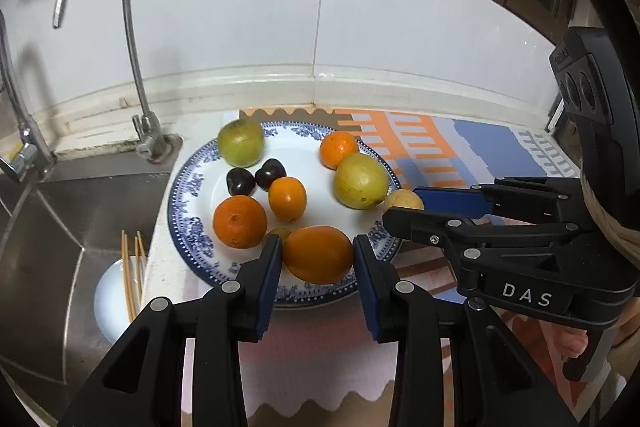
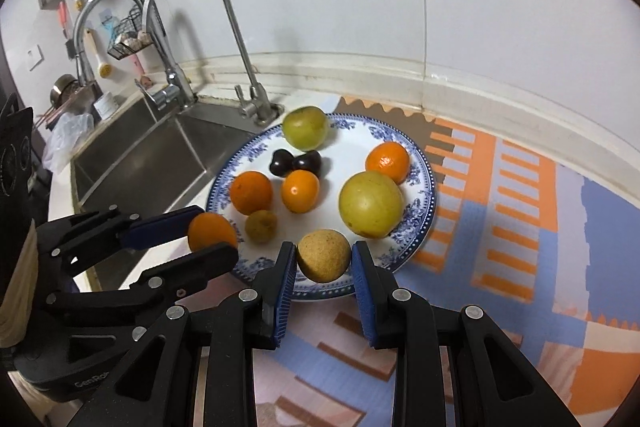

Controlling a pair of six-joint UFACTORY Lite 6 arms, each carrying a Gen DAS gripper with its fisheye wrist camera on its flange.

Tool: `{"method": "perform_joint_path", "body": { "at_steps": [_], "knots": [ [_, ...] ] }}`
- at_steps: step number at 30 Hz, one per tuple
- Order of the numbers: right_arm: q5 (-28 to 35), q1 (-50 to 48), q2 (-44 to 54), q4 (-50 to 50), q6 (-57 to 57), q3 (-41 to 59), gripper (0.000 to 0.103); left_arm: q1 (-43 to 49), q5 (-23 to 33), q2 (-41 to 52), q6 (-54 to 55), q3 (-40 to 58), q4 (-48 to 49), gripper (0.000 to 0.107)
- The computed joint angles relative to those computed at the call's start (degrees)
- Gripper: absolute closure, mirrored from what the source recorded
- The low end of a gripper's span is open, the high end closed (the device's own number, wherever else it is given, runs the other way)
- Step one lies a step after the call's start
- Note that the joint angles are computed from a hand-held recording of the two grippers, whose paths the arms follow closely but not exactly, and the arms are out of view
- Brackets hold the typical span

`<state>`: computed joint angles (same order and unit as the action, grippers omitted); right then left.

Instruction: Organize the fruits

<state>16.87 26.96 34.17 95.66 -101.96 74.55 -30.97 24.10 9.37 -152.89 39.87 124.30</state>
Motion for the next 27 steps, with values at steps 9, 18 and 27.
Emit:
{"method": "perform_joint_path", "body": {
  "at_steps": [9,18,27],
  "knots": [
    [2.14,-1.42,5.51,-7.11,8.75,6.82,0.073,2.14,-2.71,2.08,-1.09,2.84,-0.53,0.059],
    [2.21,-2.46,0.82,0.89,1.35,1.56,0.059,-3.5,4.06,-5.5,16.89,-0.46,-23.89,0.048],
    [-1.0,-4.05,-17.01,29.55,-28.81,-17.46,0.053,-16.26,16.92,-12.42,28.25,-1.25,-42.14,0.029]
  ]
}}
